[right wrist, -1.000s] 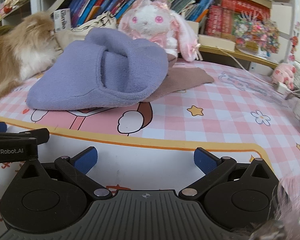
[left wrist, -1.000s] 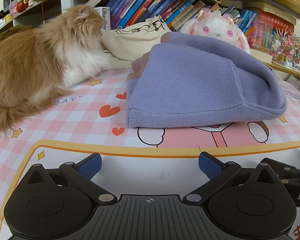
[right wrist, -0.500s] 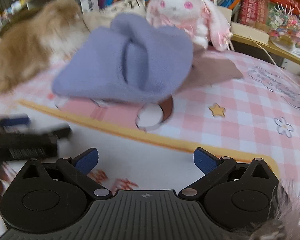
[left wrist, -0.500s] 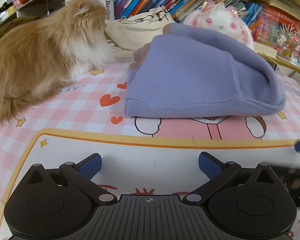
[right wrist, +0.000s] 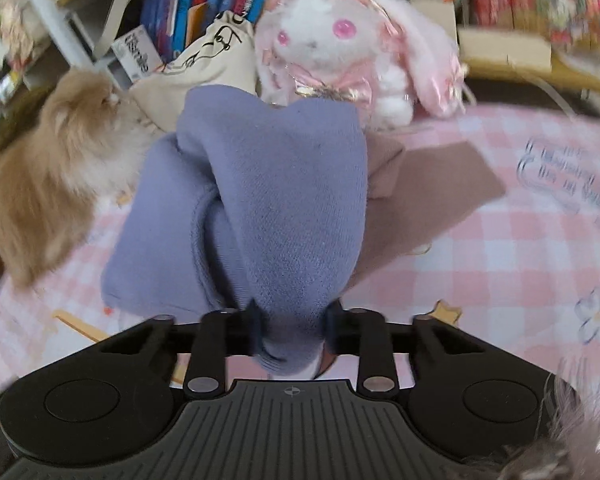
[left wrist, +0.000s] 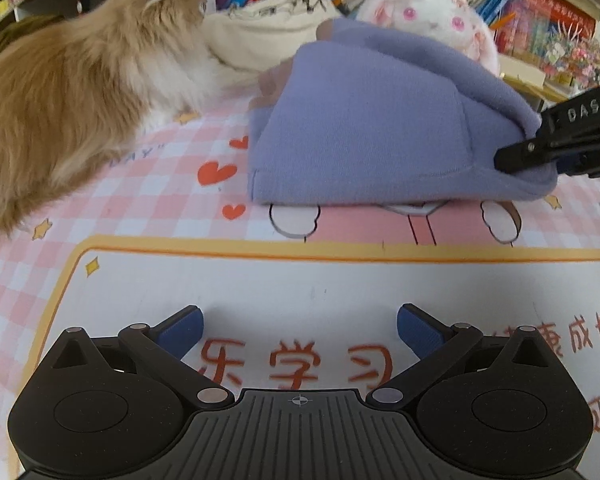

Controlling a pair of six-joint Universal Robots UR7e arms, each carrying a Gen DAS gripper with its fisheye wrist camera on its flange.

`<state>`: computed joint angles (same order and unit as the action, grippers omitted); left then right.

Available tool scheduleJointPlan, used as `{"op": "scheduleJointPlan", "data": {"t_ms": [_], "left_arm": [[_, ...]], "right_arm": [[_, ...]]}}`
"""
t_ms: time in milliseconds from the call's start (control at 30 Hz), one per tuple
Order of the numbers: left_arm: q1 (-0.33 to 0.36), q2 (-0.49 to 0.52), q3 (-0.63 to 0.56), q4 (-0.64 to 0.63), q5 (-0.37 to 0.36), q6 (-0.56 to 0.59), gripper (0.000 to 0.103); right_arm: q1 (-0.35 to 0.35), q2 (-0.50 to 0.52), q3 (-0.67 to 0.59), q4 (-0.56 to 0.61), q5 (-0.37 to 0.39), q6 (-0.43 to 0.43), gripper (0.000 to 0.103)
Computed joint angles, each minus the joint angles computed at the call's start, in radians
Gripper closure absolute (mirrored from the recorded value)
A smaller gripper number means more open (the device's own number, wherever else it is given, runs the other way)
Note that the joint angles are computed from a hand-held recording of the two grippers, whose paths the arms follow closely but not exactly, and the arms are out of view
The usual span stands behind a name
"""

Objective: Fold clothes
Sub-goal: 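Grasp the sweater edge with the right tool while the left tool grasps another edge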

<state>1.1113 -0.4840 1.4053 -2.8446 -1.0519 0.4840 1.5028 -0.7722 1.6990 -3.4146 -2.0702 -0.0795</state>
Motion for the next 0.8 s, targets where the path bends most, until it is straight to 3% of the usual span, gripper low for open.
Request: {"op": "scheduleJointPlan", "data": {"t_ms": [100,200,267,367,433,533,633,733,800], "left_arm": [[0.008,-0.032,0.016,0.032,-0.023,-0.104,0.0],[0.034,-0.071,0.023,0.072,-0.146,-0.279,0.0],[0.059,-0.087,0.025,0.072,-0.264,-0.4,0.0],[0.087,-0.085,0.003,0.096,-0.383,-0.552,0.0],[0.087,-0.082,0.001,0.088,-0.381,-0.594,0.0],[0.088,-0.085,0.007,0.073,-0.377,-0.621,0.0],[0.094,-0.091,0.025,0.034,-0.374,-0.641,0.0],[0.103,-0.096,0.035,-0.013,-0.365,-0.705,0.001],[0.117,-0.098,0.034,-0.035,-0.38,-0.755,0.008]], "right_arm": [[0.007,-0.012,0.038,0.011,0.016,0.058,0.086],[0.025,-0.022,0.089,-0.001,0.048,0.061,0.087],[0.032,-0.037,0.129,0.016,0.095,0.096,0.088],[0.019,-0.074,0.19,0.101,0.27,0.142,0.088],[-0.006,-0.103,0.207,0.23,0.437,0.122,0.088],[-0.018,-0.115,0.212,0.33,0.515,0.072,0.088],[-0.012,-0.13,0.228,0.309,0.471,0.082,0.084],[0.002,-0.145,0.248,0.269,0.406,0.083,0.065],[0.005,-0.153,0.266,0.225,0.384,0.094,0.06]]}}
